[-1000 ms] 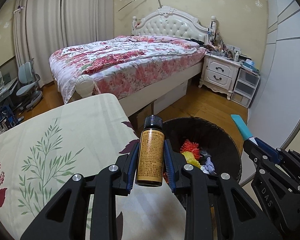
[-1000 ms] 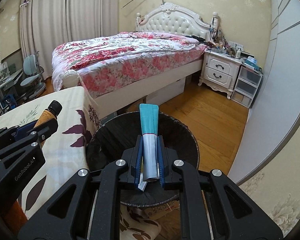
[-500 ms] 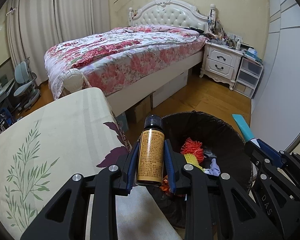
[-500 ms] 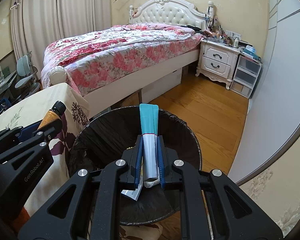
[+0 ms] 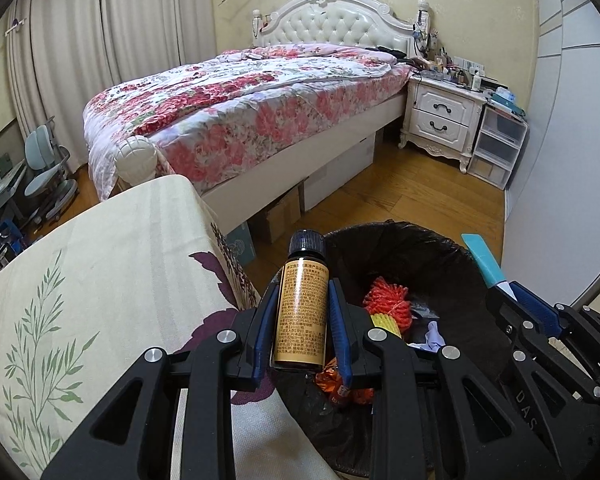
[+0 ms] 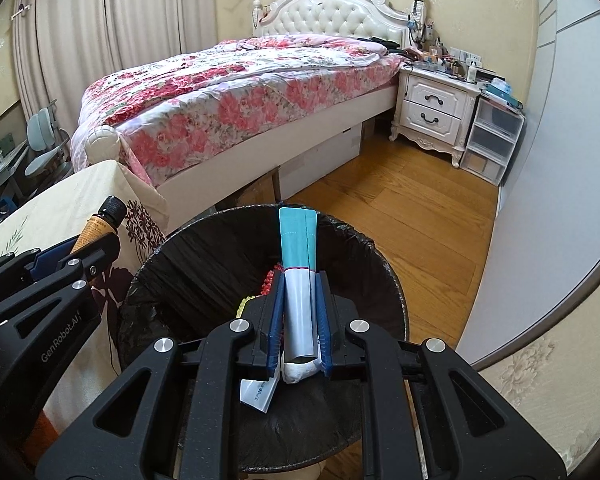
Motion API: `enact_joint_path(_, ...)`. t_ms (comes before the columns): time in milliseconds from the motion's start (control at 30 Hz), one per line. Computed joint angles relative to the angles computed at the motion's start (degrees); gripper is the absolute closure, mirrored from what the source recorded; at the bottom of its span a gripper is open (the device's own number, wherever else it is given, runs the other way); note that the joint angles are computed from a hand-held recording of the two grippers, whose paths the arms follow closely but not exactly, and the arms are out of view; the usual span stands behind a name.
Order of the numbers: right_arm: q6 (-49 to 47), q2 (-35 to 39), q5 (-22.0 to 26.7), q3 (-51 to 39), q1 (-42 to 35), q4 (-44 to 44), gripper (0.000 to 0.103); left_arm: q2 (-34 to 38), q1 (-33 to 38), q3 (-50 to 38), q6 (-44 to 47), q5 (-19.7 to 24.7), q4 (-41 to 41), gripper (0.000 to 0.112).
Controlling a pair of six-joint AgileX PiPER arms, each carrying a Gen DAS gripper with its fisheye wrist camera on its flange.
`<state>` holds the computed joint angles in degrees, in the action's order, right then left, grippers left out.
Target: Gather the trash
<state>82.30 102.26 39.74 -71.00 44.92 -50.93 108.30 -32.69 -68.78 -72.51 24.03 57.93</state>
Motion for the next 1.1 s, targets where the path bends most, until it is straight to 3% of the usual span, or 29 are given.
enact_joint_path(133, 0.2, 0.4, 0.1, -0.3, 0.1, -0.1, 0.084, 0.5, 0.1, -0.5, 0.4, 0.4, -0.2, 0.082)
enact_joint_path(467, 0.4, 0.7, 0.6, -0.7, -0.1, -0.2, 0.082, 0.7, 0.1, -0.9, -1.6, 1.4, 1.8, 0.051)
enact_joint_path(633, 1.8, 0.4, 1.9, -0.5, 0.2, -1.4, 0.073, 0.3, -0.3, -0.4, -6.2, 2.4, 5.8, 0.038)
enact_joint_path(867, 5.8, -0.7, 4.7, 0.6, 1.3, -4.6, 0.033, -1.0, 0.1, 1.2, -9.5, 2.3, 9.0, 0.03)
enact_joint_path(967, 6.6, -0.9, 6.9, 0.5, 2.4, -5.6, 0.022, -1.8, -0.4, 2.3, -11.7, 3.2, 11.7, 0.028)
enact_joint_path(1100, 7.0, -1.5, 8.9, 0.6, 3.4, -6.0, 0.016, -3.1, -0.8, 4.1, -14.0, 4.0, 14.2, 0.026)
